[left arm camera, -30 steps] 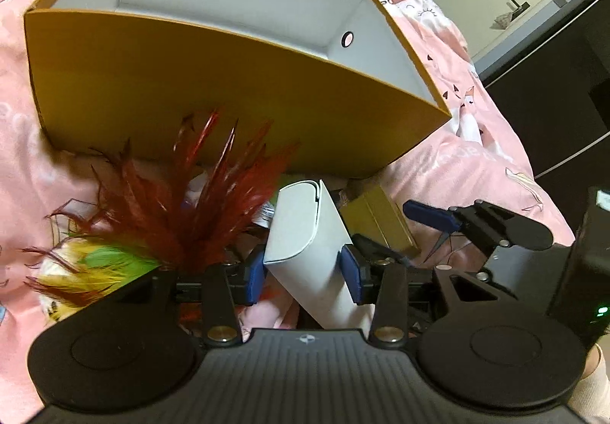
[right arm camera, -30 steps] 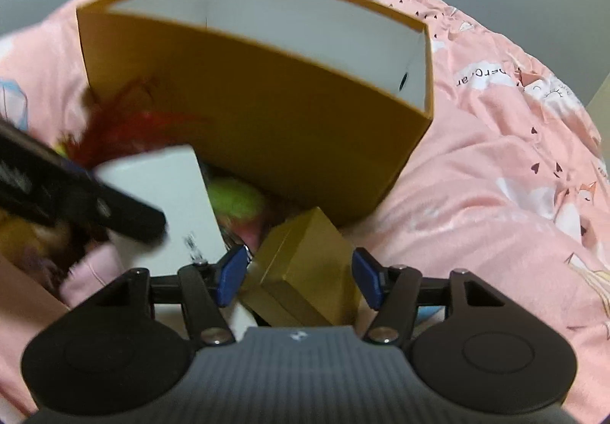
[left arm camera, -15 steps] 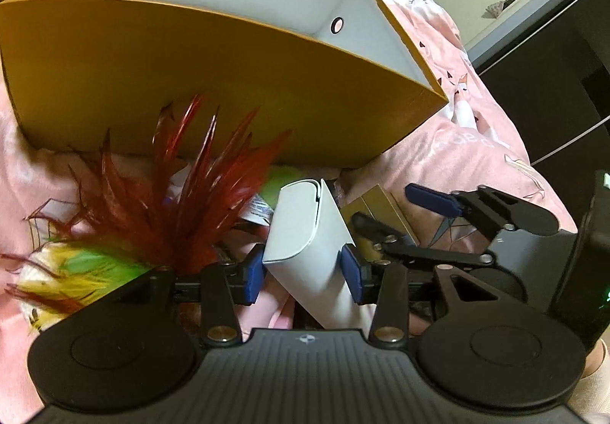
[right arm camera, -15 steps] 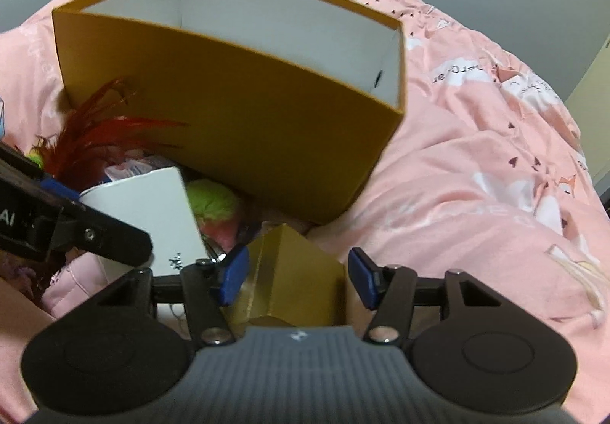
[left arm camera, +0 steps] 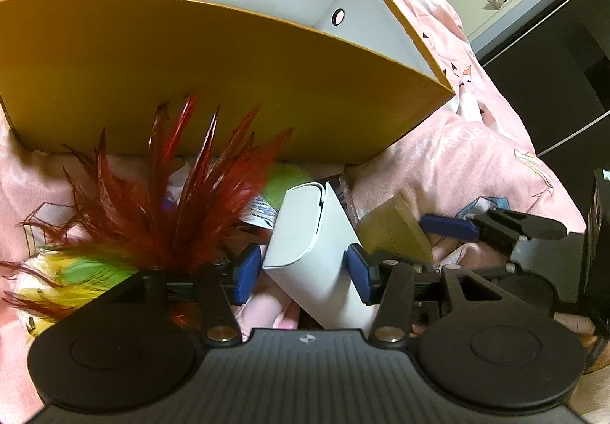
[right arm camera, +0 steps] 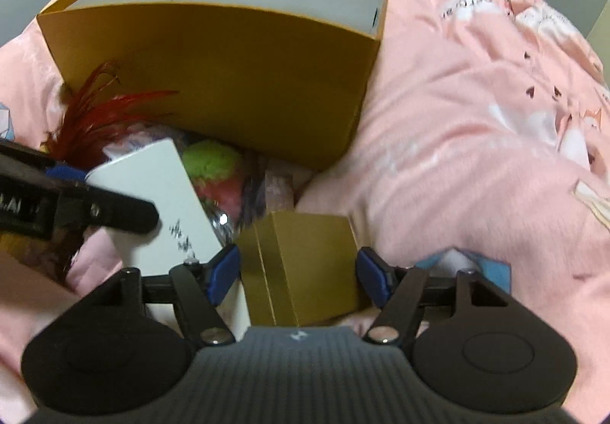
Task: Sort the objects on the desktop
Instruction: 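Close right tool on gold cube box while left tool closes on white case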
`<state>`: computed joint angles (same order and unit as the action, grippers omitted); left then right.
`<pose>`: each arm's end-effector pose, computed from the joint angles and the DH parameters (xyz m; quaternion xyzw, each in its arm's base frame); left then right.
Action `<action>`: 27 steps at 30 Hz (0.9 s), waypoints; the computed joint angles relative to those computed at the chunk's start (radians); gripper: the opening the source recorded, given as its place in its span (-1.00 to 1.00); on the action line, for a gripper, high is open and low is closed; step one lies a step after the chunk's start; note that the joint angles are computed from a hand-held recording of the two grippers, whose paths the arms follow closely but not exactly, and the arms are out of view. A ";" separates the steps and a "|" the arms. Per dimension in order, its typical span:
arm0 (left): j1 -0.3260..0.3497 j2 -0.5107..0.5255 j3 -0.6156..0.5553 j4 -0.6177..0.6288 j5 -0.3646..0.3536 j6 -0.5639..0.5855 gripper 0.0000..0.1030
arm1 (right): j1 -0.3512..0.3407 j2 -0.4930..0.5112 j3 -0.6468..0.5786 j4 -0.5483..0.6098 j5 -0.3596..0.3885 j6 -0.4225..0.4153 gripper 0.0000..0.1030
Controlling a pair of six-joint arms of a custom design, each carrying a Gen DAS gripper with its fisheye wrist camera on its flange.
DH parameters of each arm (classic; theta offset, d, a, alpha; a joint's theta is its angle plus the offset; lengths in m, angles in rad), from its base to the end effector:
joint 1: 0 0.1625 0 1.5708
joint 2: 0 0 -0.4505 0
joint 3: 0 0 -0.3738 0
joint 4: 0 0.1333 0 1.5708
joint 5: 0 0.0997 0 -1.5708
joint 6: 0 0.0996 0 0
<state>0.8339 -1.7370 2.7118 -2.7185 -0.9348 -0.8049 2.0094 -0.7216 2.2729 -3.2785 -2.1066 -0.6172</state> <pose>-0.0237 -0.3125 0.2357 -0.0592 0.9449 -0.2759 0.1663 0.2689 -0.3790 0.0173 0.4664 -0.8409 0.0515 0.2696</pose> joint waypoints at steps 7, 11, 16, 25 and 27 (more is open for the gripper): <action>-0.002 0.006 0.000 -0.002 0.009 0.003 0.17 | 0.029 0.057 0.043 -0.170 -0.063 -0.181 0.39; 0.003 0.048 -0.003 -0.019 0.014 0.017 0.30 | 0.049 0.135 0.064 -0.363 -0.081 -0.352 0.42; 0.002 0.053 0.008 -0.048 0.008 0.032 0.22 | 0.057 0.148 0.086 -0.397 -0.110 -0.528 0.37; -0.105 -0.172 -0.042 0.301 0.065 -0.084 -0.04 | 0.054 0.169 0.100 -0.416 -0.112 -0.573 0.34; -0.117 -0.189 -0.050 0.345 0.077 -0.103 -0.05 | 0.050 0.203 0.091 -0.459 -0.115 -0.613 0.34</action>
